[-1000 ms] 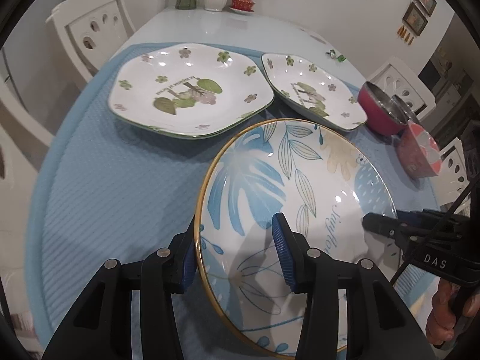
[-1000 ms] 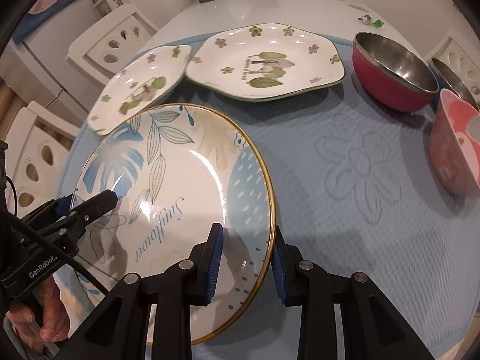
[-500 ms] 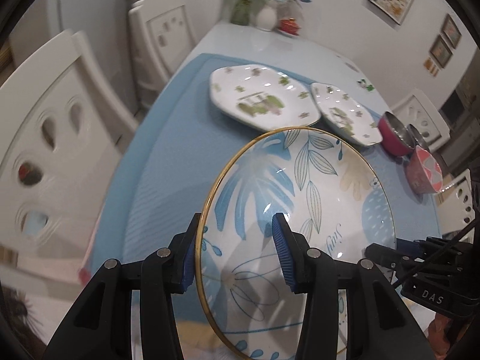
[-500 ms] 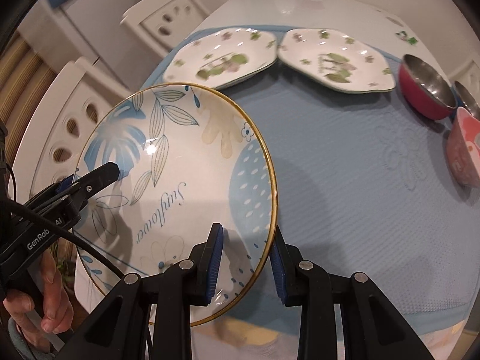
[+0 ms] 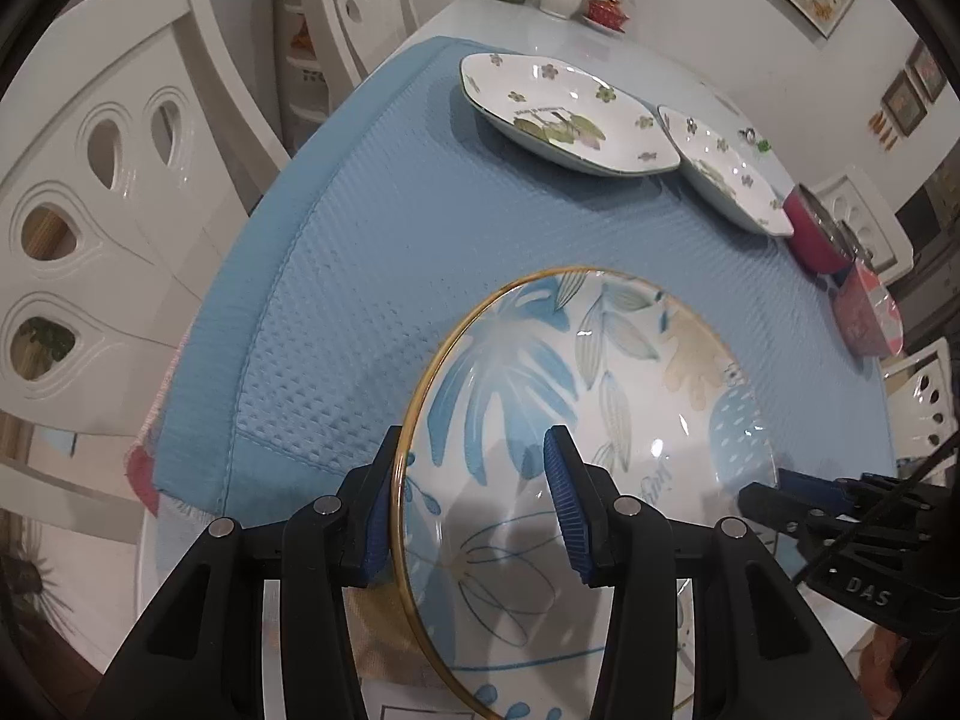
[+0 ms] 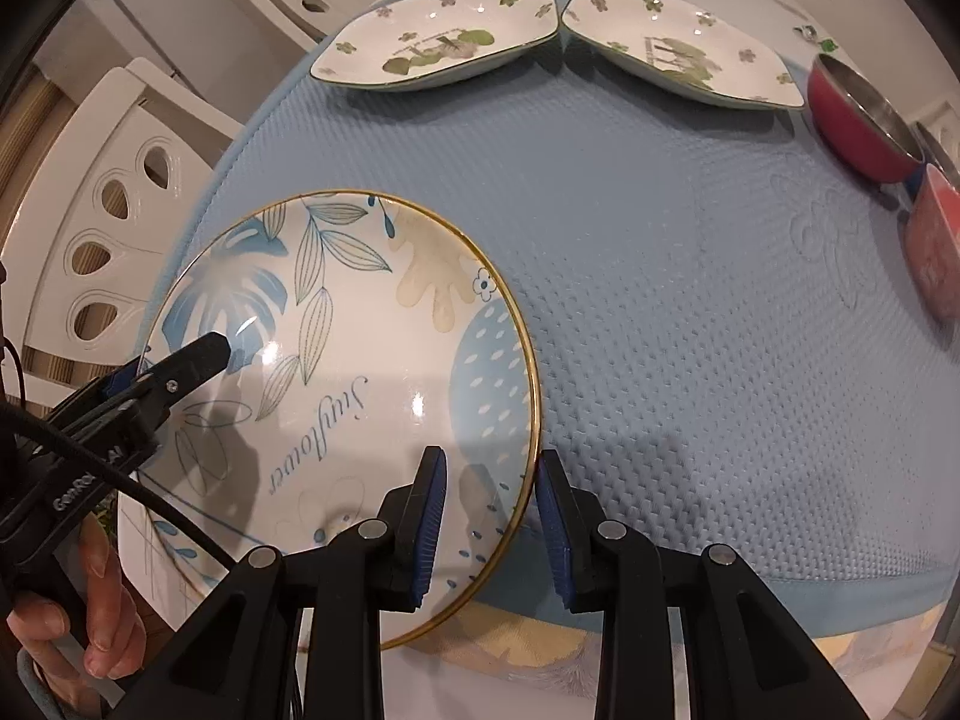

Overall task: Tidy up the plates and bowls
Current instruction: 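Lift the blue-leaf plate and carry it toward the mat's edge, then lower the blue-leaf plate onto the mat edge and open both grippers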

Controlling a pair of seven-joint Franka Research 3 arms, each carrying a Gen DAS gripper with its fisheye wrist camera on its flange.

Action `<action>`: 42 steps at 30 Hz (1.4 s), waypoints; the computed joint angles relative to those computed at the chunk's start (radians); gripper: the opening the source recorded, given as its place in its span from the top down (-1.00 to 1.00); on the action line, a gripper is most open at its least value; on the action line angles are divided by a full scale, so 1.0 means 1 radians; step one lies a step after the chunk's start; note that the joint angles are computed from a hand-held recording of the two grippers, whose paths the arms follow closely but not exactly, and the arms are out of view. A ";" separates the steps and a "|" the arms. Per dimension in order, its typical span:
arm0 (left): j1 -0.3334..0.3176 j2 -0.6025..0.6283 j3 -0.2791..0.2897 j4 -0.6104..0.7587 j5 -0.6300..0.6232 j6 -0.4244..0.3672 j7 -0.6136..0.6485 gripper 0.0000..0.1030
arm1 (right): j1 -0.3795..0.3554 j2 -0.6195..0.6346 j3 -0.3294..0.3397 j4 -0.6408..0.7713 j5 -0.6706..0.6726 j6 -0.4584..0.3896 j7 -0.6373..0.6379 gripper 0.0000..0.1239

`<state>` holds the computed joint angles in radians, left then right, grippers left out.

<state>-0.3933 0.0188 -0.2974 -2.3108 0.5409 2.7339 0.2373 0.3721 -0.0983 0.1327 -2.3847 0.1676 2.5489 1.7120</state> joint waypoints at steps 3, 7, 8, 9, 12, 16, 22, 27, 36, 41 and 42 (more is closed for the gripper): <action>0.003 0.007 0.001 -0.002 -0.034 0.005 0.039 0.18 | -0.001 -0.006 0.008 -0.009 -0.042 0.018 0.032 0.52; 0.004 0.003 -0.001 -0.021 -0.109 0.012 0.103 0.18 | 0.006 -0.025 0.004 -0.026 -0.013 0.026 0.020 0.52; 0.002 0.002 -0.003 -0.023 -0.115 0.007 0.108 0.18 | 0.006 -0.031 0.003 -0.029 -0.003 0.024 0.013 0.52; 0.000 0.000 -0.004 -0.022 -0.127 -0.004 0.116 0.18 | 0.008 -0.036 -0.001 -0.032 0.018 0.023 -0.001 0.52; -0.002 -0.024 -0.004 -0.030 -0.068 -0.026 0.049 0.18 | 0.010 -0.067 -0.020 -0.049 0.102 0.016 -0.063 0.53; 0.004 -0.078 -0.013 -0.037 0.012 -0.082 -0.029 0.16 | -0.001 -0.113 -0.022 -0.080 0.133 0.017 -0.070 0.53; 0.009 -0.149 -0.044 -0.035 0.080 -0.098 -0.126 0.16 | -0.025 -0.247 -0.009 -0.159 0.114 0.067 -0.076 0.53; -0.007 -0.168 -0.092 0.017 0.148 -0.102 -0.204 0.16 | -0.039 -0.373 -0.014 -0.207 0.096 0.076 -0.081 0.52; -0.104 -0.150 -0.143 0.123 0.183 -0.155 -0.208 0.01 | -0.029 -0.733 -0.030 -0.426 0.173 0.018 -0.057 -0.04; -0.150 -0.166 -0.158 0.144 0.141 -0.228 -0.177 0.01 | -0.030 -0.852 -0.030 -0.498 0.203 -0.027 -0.019 -0.04; -0.157 -0.176 -0.160 0.142 0.129 -0.240 -0.166 0.00 | -0.030 -0.863 -0.032 -0.502 0.208 -0.033 -0.012 -0.04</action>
